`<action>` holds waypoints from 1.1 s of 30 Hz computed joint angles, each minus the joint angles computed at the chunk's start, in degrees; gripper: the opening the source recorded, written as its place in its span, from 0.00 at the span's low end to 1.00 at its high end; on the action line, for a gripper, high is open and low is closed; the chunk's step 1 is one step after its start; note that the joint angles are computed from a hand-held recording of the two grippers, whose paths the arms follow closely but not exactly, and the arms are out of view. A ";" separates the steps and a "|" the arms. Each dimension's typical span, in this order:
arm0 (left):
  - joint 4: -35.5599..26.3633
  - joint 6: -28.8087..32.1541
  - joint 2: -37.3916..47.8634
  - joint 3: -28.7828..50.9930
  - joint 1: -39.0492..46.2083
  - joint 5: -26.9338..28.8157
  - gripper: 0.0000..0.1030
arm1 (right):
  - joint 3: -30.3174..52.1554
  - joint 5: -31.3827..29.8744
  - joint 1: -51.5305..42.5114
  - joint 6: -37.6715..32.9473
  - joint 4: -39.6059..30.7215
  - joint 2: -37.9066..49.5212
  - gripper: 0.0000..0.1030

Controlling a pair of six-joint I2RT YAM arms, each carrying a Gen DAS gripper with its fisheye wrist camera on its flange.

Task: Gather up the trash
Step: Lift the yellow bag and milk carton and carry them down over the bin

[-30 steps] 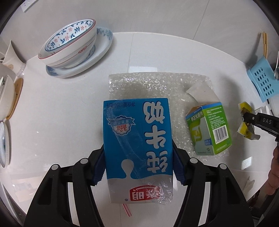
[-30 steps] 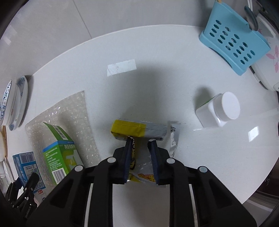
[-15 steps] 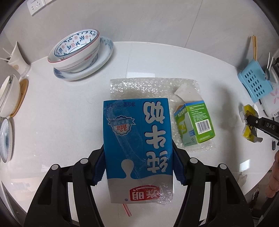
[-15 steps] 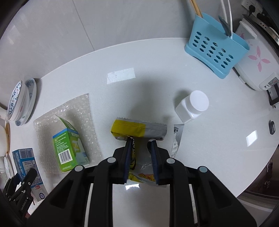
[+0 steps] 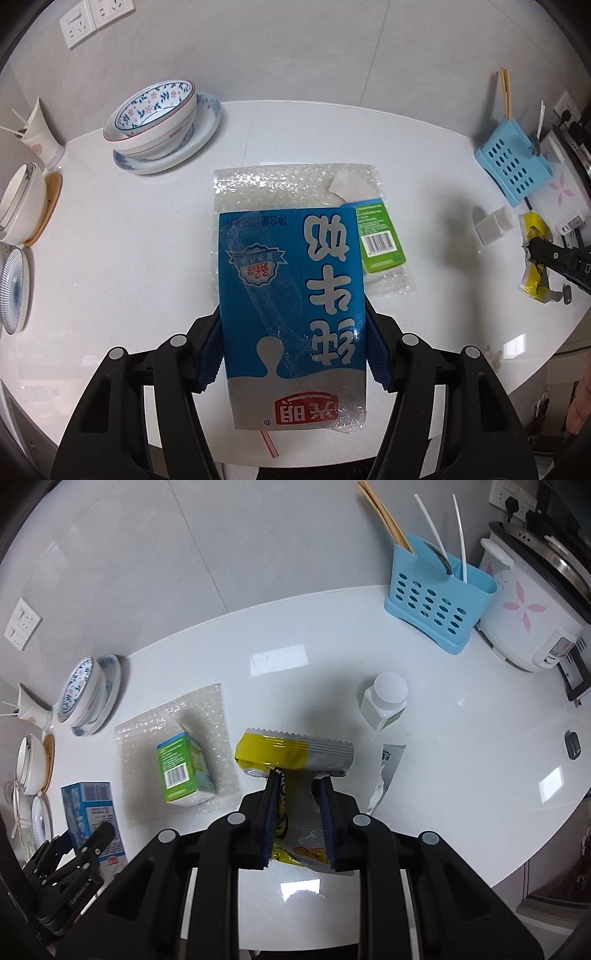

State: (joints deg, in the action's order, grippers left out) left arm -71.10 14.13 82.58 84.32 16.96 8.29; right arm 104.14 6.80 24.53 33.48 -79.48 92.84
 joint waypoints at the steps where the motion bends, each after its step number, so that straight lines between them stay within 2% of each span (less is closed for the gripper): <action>1: -0.35 -0.10 -0.63 -0.21 -0.18 0.06 0.60 | 0.08 0.16 0.31 -0.03 -0.38 -0.86 0.19; 11: -3.98 -0.98 -8.78 -3.73 -1.61 0.45 0.60 | -3.02 0.55 2.76 -0.49 -2.13 -9.33 0.19; 22: -9.74 -0.62 -18.09 -6.94 -1.36 1.93 0.60 | -10.92 0.00 8.37 3.22 -4.21 -20.05 0.19; 33: -16.79 -5.62 -29.39 -10.65 -7.46 2.66 0.60 | -12.26 2.34 15.22 8.22 -9.48 -27.85 0.19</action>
State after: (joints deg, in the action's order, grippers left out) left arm -87.89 8.51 53.19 73.67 9.50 10.95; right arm 91.88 9.13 39.76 41.70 -88.96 64.99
